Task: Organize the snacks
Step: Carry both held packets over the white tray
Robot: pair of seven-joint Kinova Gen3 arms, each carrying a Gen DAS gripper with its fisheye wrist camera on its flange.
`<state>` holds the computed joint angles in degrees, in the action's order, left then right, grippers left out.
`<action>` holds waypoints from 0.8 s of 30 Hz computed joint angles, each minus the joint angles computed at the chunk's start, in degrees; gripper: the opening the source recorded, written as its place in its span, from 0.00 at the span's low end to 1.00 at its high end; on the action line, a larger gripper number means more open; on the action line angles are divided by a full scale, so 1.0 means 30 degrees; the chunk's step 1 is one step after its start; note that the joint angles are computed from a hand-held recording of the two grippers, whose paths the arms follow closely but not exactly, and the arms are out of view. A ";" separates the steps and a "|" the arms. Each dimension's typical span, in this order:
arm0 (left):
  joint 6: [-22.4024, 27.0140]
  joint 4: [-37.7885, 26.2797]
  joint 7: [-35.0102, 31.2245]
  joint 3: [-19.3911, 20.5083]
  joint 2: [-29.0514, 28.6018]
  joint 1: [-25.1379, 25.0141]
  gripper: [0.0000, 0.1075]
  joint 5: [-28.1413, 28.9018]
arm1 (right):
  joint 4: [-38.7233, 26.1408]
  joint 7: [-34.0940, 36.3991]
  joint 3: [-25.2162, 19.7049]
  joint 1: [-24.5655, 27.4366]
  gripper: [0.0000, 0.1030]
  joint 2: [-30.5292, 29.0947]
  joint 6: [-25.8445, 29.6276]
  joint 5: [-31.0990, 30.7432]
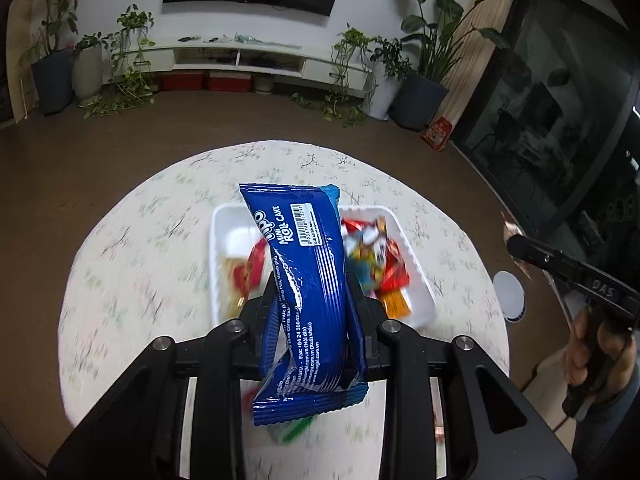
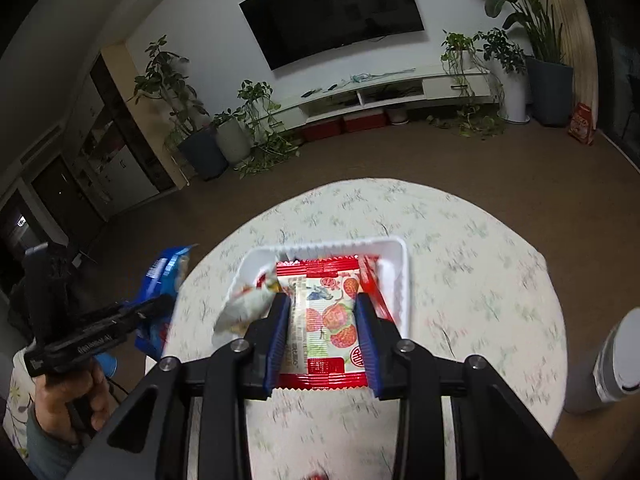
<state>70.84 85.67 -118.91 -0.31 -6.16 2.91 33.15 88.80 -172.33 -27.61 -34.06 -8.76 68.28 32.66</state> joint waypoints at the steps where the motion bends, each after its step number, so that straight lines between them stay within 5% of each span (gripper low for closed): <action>1: -0.0094 -0.0416 0.0321 0.0316 0.0492 0.0156 0.25 -0.0256 | -0.0422 0.0584 0.0379 0.0108 0.35 0.0517 -0.0226 -0.0204; 9: -0.1630 -0.2012 0.2744 0.2210 0.3960 0.1532 0.25 -0.2952 | -0.2616 0.2486 0.2279 -0.1478 0.35 0.4253 0.0586 0.0175; 15: -0.2788 -0.1421 0.3060 0.2620 0.4871 0.2020 0.25 -0.3758 | -0.1135 0.1667 0.3933 -0.2024 0.35 0.4506 0.0162 -0.1093; 24: -0.4534 -0.0452 0.3605 0.2935 0.5404 0.2620 0.25 -0.4526 | -0.0367 0.0743 0.4279 -0.2785 0.36 0.5010 0.0195 -0.0877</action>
